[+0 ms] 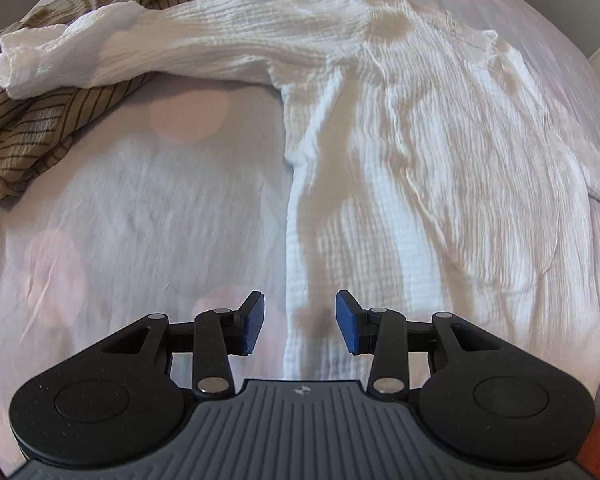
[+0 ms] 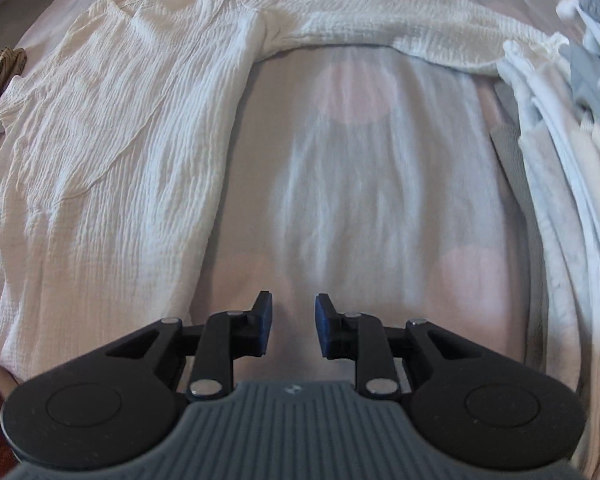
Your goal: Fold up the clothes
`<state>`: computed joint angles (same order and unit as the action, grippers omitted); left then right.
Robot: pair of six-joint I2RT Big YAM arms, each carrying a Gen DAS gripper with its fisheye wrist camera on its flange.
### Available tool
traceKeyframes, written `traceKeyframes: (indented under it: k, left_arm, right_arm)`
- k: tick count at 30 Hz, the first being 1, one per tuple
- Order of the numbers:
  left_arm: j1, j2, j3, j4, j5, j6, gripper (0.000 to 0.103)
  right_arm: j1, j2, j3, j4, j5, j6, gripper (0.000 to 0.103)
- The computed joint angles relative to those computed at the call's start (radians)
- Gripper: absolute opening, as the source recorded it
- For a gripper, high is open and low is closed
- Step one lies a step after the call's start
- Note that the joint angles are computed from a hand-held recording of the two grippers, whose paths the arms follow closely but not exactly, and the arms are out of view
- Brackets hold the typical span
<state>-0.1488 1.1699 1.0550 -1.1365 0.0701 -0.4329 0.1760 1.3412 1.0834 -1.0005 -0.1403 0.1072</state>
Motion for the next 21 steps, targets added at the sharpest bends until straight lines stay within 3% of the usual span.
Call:
traceKeyframes:
  k: [3, 6, 8, 12, 16, 19, 20, 21]
  left_arm:
    - [-0.012, -0.027, 0.005, -0.086, 0.001, 0.041, 0.047]
    - [-0.017, -0.020, 0.011, -0.166, 0.057, 0.082, 0.050]
    - [-0.025, -0.005, 0.017, -0.217, 0.078, 0.109, 0.050]
    - [-0.053, 0.044, 0.040, -0.295, 0.050, 0.149, 0.050]
    - [-0.066, 0.083, 0.051, -0.343, 0.063, 0.203, 0.050]
    - [-0.090, 0.097, 0.043, -0.344, 0.039, 0.216, 0.050]
    - [-0.097, 0.101, 0.042, -0.340, 0.031, 0.213, 0.049]
    - [-0.103, 0.104, 0.041, -0.337, 0.023, 0.210, 0.049]
  right_arm:
    - [-0.015, -0.026, -0.018, -0.012, -0.048, -0.028, 0.034]
    - [-0.009, -0.037, -0.021, -0.035, -0.084, -0.069, 0.042]
    - [0.004, -0.030, -0.019, -0.054, -0.098, -0.097, 0.042]
    - [0.028, 0.012, 0.006, -0.118, -0.126, -0.166, 0.042]
    - [0.041, 0.041, 0.022, -0.180, -0.174, -0.250, 0.042]
    - [0.064, 0.044, 0.019, -0.177, -0.135, -0.257, 0.029]
    - [0.069, 0.041, 0.016, -0.173, -0.128, -0.262, 0.012]
    - [0.074, 0.037, 0.013, -0.170, -0.123, -0.269, 0.007]
